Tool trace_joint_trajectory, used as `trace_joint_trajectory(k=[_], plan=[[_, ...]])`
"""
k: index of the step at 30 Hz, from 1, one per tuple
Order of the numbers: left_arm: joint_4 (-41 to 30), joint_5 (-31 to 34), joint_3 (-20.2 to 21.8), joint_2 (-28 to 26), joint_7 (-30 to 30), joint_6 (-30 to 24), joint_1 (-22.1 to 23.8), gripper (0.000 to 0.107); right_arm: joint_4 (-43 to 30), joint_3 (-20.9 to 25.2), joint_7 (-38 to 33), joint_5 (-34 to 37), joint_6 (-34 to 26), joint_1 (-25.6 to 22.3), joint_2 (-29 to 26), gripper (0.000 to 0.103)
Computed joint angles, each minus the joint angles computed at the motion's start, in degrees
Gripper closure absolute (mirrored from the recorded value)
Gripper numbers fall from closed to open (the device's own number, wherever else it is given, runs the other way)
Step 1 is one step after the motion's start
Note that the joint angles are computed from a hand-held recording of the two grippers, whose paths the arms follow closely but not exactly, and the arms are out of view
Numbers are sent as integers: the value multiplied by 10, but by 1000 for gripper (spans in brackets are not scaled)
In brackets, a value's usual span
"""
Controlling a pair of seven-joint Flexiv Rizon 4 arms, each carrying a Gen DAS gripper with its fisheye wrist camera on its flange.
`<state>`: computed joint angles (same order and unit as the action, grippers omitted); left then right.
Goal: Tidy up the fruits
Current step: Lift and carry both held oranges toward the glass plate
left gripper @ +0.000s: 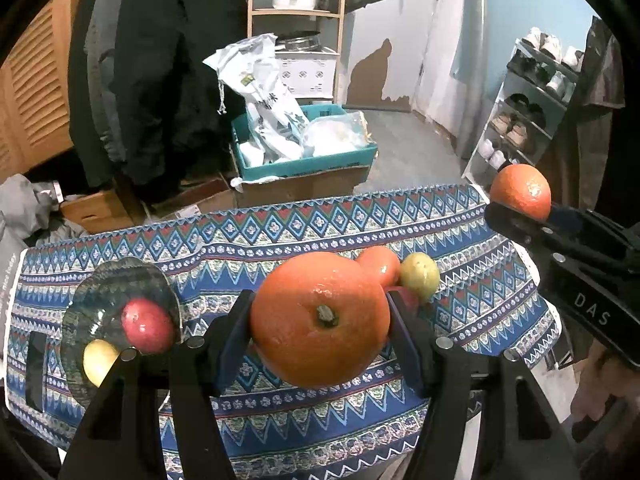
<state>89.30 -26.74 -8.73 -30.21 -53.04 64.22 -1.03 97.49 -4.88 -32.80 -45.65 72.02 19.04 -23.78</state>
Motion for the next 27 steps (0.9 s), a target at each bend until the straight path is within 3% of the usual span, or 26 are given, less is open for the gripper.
trace_joint_trajectory(k=[11, 27], plan=[[-8, -4, 5, -4, -8, 7, 13, 41, -50, 9, -34, 27, -11, 14, -27, 59], [-28, 6, 24, -16, -44, 9, 37, 41, -168, 34, -134, 118, -46, 40, -101, 59]])
